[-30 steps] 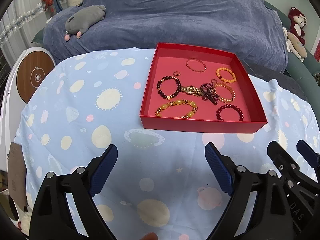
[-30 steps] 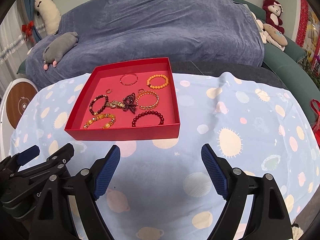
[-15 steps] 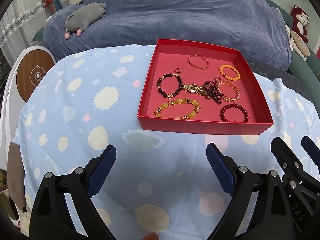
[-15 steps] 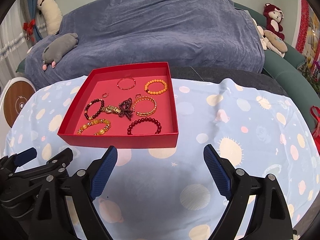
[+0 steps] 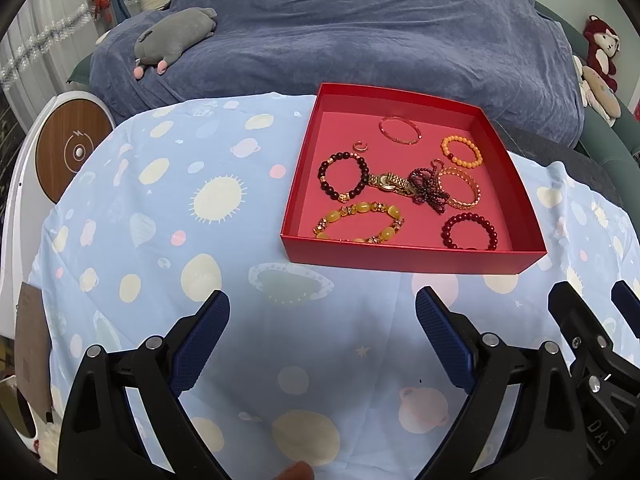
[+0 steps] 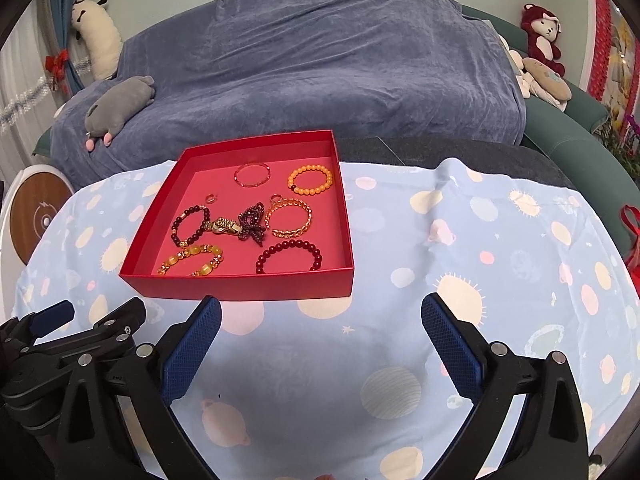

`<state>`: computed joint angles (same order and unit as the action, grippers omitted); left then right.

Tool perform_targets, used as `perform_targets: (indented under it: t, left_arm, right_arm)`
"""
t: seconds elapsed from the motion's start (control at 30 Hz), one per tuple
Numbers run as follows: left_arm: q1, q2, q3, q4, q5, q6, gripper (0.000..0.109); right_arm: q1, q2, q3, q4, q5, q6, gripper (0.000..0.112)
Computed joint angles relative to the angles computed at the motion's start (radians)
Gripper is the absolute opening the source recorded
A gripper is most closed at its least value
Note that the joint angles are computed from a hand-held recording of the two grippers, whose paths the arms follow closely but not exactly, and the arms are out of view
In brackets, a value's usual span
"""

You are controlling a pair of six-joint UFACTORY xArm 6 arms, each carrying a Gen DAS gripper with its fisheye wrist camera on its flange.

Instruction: Organize jewelry

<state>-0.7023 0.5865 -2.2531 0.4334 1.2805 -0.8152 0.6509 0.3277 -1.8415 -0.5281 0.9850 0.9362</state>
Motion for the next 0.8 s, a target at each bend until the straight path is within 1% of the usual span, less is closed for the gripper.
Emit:
perform_targets:
  t: [0.8]
  left_arm:
    - [-0.002,-0.010,0.002,0.008,0.000,-0.013,0.090]
  right_arm:
    - [0.002,-0.007,-0.002,-0.010,0.006,0.007,0.097]
